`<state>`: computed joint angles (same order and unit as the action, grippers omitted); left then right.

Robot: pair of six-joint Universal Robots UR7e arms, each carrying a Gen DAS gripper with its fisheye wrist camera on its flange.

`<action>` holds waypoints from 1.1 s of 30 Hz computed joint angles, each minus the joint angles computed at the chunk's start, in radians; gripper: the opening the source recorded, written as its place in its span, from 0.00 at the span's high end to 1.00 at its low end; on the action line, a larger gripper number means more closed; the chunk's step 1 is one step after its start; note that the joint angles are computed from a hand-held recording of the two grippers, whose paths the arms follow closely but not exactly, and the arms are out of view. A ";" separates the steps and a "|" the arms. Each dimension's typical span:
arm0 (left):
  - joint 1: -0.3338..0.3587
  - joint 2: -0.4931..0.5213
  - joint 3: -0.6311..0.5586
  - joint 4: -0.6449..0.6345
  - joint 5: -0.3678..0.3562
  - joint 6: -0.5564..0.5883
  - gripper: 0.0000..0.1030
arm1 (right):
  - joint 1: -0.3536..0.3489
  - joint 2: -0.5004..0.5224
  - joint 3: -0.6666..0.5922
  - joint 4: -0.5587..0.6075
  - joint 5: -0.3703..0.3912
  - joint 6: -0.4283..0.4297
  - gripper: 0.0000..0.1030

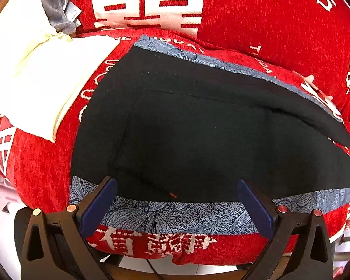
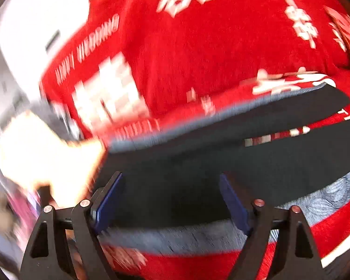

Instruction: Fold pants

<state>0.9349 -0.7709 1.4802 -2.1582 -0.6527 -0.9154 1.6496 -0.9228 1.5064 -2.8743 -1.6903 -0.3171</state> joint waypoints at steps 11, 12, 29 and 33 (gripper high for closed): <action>0.013 0.049 -0.065 0.082 -0.001 0.031 0.00 | 0.022 0.101 -0.047 -0.077 -0.273 -0.158 0.02; 0.012 0.051 -0.066 0.084 0.007 0.033 0.00 | 0.030 0.114 -0.050 -0.085 -0.296 -0.194 0.02; 0.104 0.193 -0.447 0.307 -0.010 0.079 0.00 | 0.060 0.295 -0.368 0.236 -0.328 -0.353 0.02; 0.145 0.284 -0.646 0.438 -0.024 0.069 0.00 | 0.055 0.435 -0.644 0.444 -0.306 -0.431 0.02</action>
